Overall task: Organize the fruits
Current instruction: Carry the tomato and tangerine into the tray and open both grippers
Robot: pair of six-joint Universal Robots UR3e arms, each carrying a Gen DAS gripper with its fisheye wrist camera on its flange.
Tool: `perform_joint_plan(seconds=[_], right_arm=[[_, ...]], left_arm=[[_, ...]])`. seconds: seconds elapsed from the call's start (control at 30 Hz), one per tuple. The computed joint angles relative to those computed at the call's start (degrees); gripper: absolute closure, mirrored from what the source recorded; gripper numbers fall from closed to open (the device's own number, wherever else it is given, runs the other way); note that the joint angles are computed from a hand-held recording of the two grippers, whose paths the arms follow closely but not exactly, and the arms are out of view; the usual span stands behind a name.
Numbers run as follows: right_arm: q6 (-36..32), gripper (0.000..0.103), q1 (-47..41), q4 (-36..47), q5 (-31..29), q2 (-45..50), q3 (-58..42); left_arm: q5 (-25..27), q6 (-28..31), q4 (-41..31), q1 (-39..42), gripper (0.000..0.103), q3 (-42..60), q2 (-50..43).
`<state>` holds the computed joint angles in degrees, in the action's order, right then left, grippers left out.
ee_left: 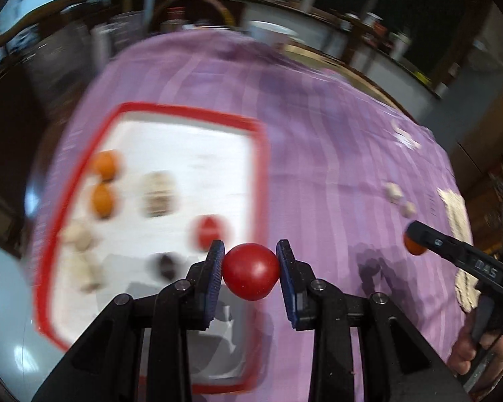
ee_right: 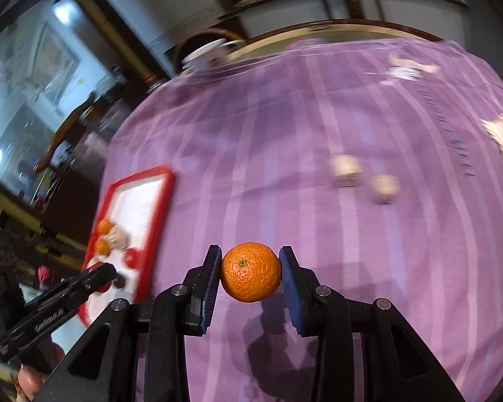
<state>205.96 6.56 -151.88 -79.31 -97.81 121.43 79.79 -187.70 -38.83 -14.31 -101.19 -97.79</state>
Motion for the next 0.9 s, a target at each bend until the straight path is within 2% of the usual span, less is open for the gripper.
perform_joint_plan(seconds=[0.23, 0.47, 0.9], right_arm=[[4.4, 0.064, 16.2, -1.0, -3.3, 21.6, -21.3], [4.9, 0.064, 23.7, 3.0, -6.3, 34.3, -35.4], [5.0, 0.062, 26.0, 6.7, -8.5, 39.7, -40.9]], left_arm=[[-3.0, 8.5, -3.4, 13.5, 0.072, -7.8, 6.6], [-5.3, 14.4, -3.7, 17.2, 0.072, -8.5, 4.7], [-6.8, 15.9, -5.7, 14.9, 0.071, -1.8, -3.0]])
